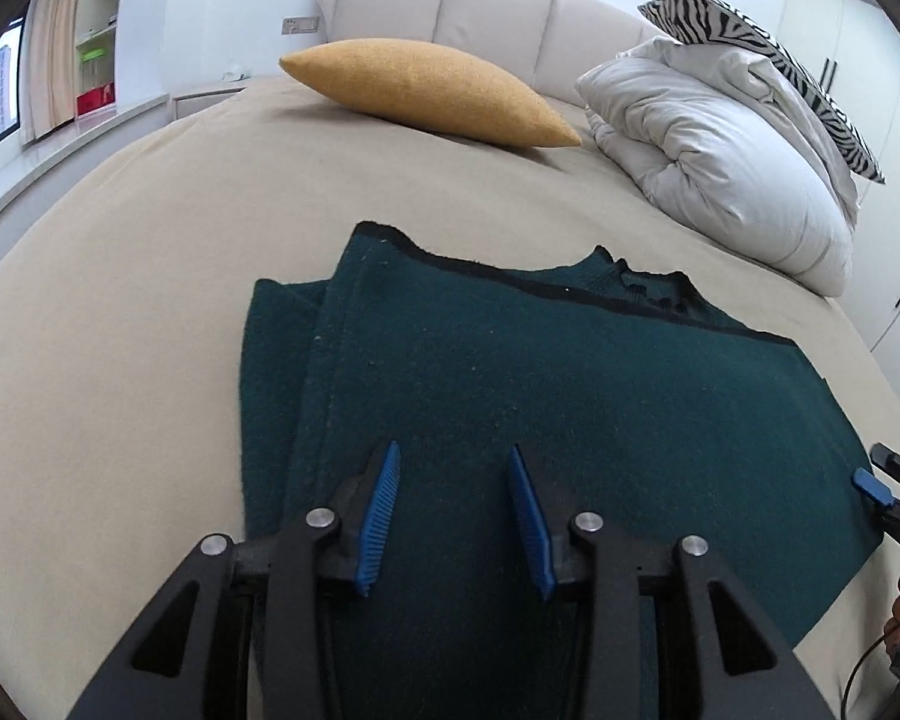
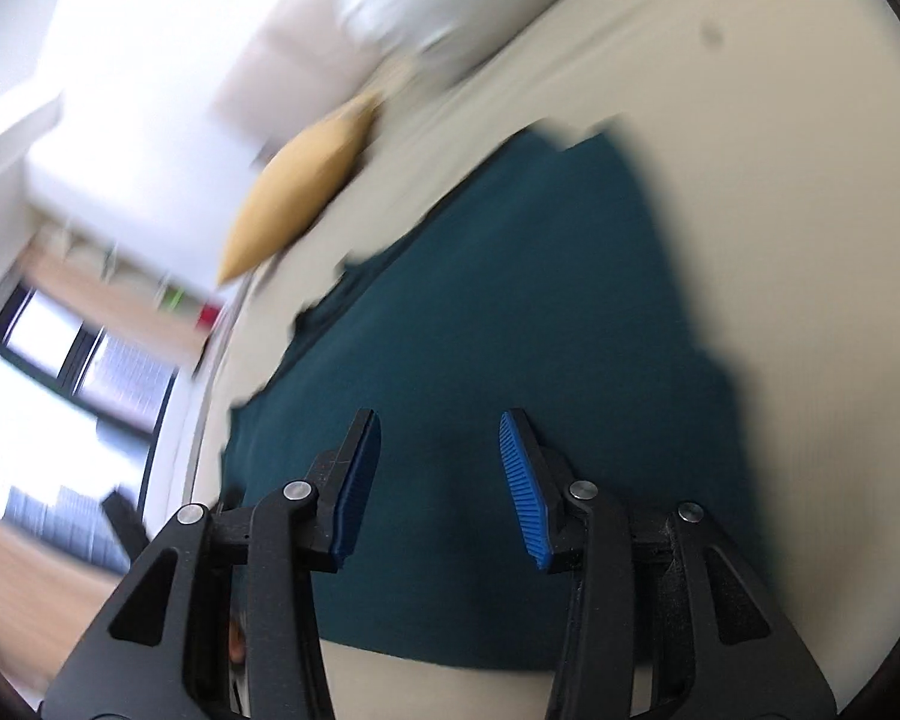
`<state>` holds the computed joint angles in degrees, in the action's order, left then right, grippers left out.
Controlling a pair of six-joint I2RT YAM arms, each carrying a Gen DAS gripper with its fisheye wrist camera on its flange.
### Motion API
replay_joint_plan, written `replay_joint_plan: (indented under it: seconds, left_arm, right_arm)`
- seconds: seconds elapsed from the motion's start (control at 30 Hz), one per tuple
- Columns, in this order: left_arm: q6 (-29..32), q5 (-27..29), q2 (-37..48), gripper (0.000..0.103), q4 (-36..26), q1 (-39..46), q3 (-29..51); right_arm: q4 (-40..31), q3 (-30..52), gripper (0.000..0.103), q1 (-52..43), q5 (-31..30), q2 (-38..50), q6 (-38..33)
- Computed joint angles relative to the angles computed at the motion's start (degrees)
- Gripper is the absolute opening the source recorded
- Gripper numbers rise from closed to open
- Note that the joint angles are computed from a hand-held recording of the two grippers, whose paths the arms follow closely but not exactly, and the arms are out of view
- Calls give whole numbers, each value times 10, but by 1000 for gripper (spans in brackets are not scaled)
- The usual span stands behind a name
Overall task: Fold small clothes
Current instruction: 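Open both tools to release the folded hem onto the sweater, then withdraw both tools and reposition them over the sweater strip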
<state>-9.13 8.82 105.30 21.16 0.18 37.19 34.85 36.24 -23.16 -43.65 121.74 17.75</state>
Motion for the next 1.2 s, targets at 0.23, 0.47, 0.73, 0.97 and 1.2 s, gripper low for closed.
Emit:
replay_joint_plan:
  seconds: [0.23, 0.47, 0.73, 0.97, 1.2]
  left_arm:
    - [-3, -9, -13, 52, 12, -11, -23]
    - [7, 82, -10, 32, 18, 64, -34]
    - [-21, 115, -153, 63, 2, 132, -137]
    - [-25, 204, -129, 75, -38, 245, -125]
    - [-26, 330, -1, 74, -101, 255, -16]
  right_arm:
    - [-8, -88, 51, 19, -24, -87, -84]
    - [8, -81, 33, -73, -47, -11, -80]
    - [-97, -194, 57, -193, -15, -245, -158]
    - [-188, -227, 67, 7, -10, -429, -103]
    - [-67, -171, 67, 224, 34, -329, 51]
